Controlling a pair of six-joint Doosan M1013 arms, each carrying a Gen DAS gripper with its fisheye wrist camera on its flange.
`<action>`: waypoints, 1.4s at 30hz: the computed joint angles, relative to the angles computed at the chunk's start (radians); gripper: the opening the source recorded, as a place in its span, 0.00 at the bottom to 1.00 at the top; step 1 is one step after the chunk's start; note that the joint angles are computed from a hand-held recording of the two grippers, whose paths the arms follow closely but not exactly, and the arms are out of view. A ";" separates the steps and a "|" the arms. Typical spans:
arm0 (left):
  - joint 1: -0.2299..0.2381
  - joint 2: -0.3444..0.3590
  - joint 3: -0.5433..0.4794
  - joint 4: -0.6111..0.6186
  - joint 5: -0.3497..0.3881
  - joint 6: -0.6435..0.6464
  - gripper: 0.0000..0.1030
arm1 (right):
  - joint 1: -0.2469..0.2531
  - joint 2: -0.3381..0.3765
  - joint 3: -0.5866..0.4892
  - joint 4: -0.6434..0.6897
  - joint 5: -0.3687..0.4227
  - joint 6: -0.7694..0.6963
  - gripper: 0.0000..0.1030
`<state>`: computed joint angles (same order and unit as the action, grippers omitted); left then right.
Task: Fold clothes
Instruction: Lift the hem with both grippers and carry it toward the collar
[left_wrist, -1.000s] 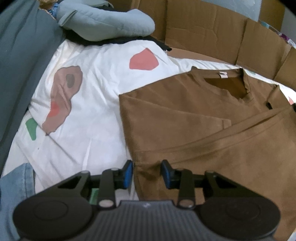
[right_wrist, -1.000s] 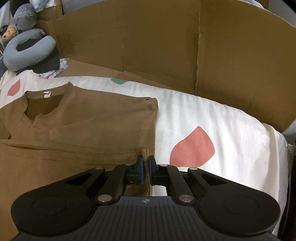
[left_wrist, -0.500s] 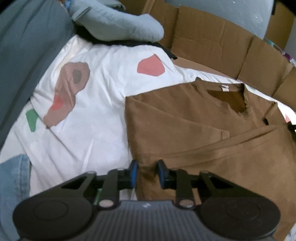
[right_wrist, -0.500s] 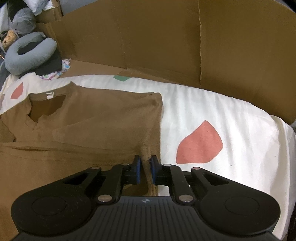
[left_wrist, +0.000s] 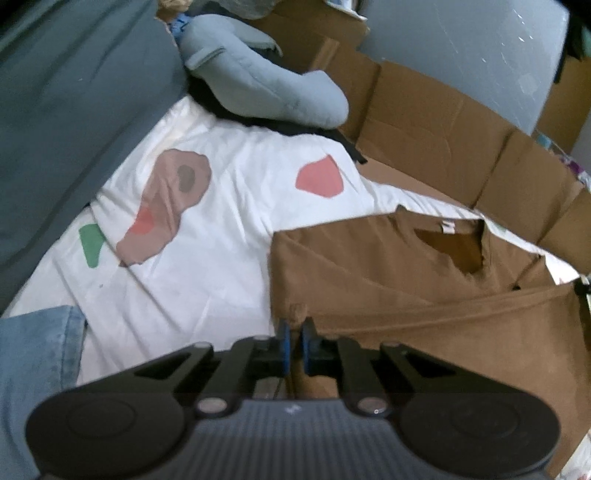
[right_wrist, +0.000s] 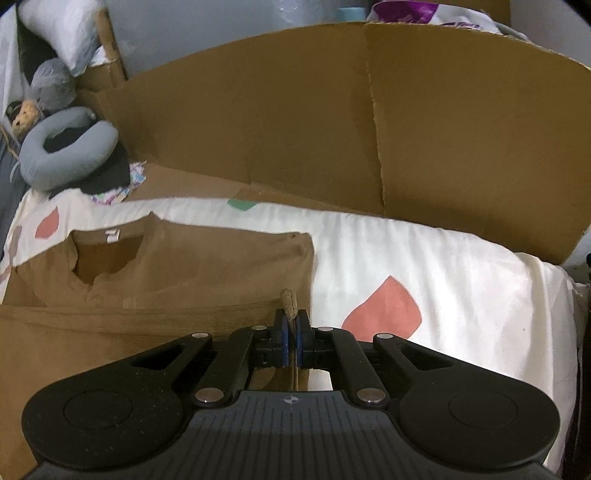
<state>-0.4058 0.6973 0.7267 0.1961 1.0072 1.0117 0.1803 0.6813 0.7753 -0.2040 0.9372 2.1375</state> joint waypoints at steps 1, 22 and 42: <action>0.000 0.006 -0.008 0.002 0.004 0.001 0.06 | 0.000 0.004 -0.006 -0.006 0.007 0.003 0.02; -0.005 0.055 -0.057 0.000 0.061 0.051 0.09 | 0.001 0.049 -0.047 0.051 0.063 -0.035 0.23; -0.032 0.022 -0.073 0.144 0.054 -0.026 0.05 | 0.022 -0.003 -0.016 -0.073 -0.004 0.028 0.01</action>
